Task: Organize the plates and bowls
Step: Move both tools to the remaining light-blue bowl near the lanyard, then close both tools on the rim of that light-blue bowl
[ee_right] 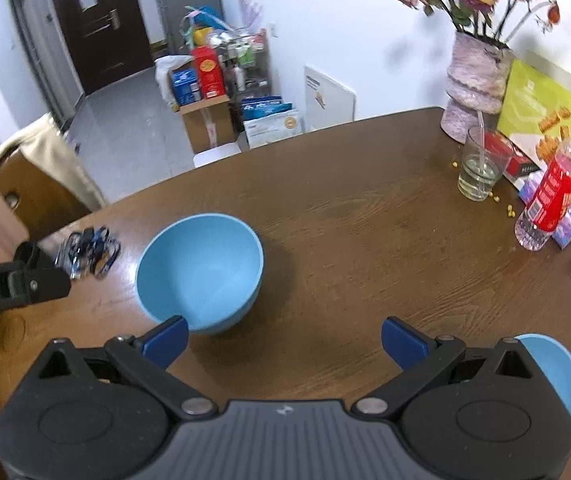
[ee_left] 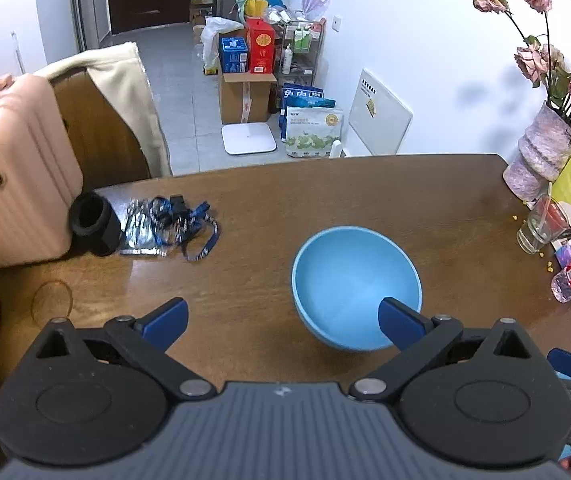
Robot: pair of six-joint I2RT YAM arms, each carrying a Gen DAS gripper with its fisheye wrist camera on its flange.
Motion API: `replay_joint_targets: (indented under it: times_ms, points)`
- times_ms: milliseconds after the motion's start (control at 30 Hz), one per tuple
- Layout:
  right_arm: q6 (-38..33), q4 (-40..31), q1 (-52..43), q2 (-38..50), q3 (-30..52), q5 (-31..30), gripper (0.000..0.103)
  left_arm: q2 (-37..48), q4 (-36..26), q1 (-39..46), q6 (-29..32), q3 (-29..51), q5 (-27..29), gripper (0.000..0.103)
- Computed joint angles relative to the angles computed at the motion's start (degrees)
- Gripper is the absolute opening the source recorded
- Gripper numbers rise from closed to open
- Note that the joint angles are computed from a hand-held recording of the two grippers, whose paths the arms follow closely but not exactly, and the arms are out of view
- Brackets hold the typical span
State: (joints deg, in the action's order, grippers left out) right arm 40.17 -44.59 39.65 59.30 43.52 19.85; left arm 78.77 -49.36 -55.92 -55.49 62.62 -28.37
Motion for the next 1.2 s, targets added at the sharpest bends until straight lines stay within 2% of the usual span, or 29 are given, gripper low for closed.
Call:
replay_joint_targets:
  times_ms: [267,567,767,1200]
  points:
    - [-0.51,7.22,-4.79,6.82,0.16,-2.99,0.103,4.72,3.79,6.05,6.54,2.81,2.35,0.103]
    - [0.40,12.28,-8.11,15.18,2.55,-5.31,0.103,11.76,8.94,10.41,13.06,6.66,5.14,0.103]
    - [0.30,14.16,-8.93,19.99,3.63,-5.22,0.103,16.50,11.37,12.29,14.52,8.57,7.01,0.103]
    - [-2.19,23.12,-13.43,25.91,0.96,-8.34,0.102,25.74,16.58,14.37,15.41,9.43,10.37,0.103]
